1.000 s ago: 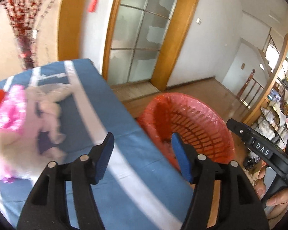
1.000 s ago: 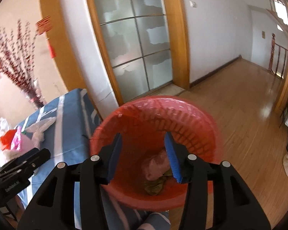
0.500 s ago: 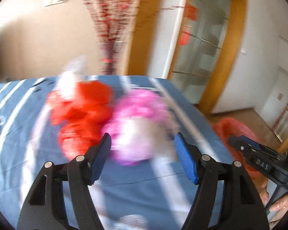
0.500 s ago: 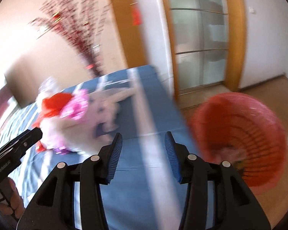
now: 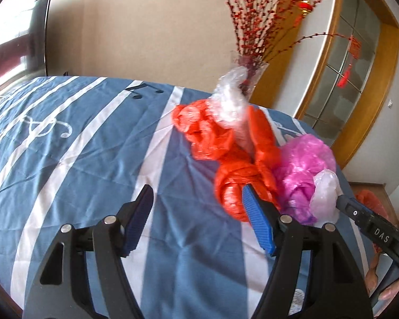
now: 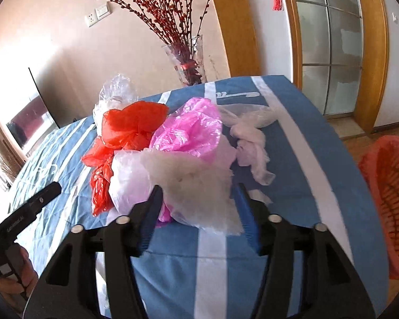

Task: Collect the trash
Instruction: 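Grasp the white plastic bag with the right tool while the left tool grasps a red bag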

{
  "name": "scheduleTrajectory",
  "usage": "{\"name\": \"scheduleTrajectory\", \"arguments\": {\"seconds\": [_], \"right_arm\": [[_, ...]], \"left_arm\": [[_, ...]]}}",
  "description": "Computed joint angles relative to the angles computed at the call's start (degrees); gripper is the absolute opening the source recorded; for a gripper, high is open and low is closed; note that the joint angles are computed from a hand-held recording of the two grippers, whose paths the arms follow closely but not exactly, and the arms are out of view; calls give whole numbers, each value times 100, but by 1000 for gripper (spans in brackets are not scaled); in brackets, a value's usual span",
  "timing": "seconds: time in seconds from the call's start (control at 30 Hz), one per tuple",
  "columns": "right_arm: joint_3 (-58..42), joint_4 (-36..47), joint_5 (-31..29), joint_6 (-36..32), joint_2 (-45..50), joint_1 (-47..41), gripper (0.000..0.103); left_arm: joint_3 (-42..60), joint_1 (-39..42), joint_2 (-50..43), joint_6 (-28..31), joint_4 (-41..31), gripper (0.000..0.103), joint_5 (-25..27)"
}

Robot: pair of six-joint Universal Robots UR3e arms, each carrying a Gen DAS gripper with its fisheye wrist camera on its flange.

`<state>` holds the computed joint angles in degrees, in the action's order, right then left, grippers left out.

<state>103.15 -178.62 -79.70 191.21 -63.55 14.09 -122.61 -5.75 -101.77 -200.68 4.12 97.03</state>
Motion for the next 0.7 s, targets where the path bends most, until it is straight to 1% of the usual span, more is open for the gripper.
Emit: {"name": "scheduleTrajectory", "arguments": {"seconds": [0.1, 0.17, 0.23, 0.27, 0.3, 0.4, 0.5, 0.57, 0.7], "right_arm": [[-203, 223, 206, -16, 160, -7, 59], [-326, 363, 175, -66, 263, 50, 59], [-374, 408, 195, -121, 336, 74, 53], [-366, 426, 237, -139, 342, 73, 45], [-375, 450, 269, -152, 348, 70, 41], [-300, 424, 304, -176, 296, 62, 31], [-166, 359, 337, -184, 203, 31, 24], [-156, 325, 333, -178, 199, 17, 23], [187, 109, 274, -167, -30, -38, 22]], "left_arm": [[-92, 83, -25, -8, 54, 68, -83], [-101, 80, -76, -18, 74, 68, -104], [-114, 72, -113, -24, 85, 68, -126], [-125, 64, -128, -30, 100, 68, -129], [-106, 63, -160, -30, 100, 68, -147], [6, 56, -269, -48, 60, 68, -219], [178, 36, -405, -44, 8, 68, -278], [357, -24, -516, -33, -73, 68, -287], [774, -107, -779, -25, -289, 68, -354]]}}
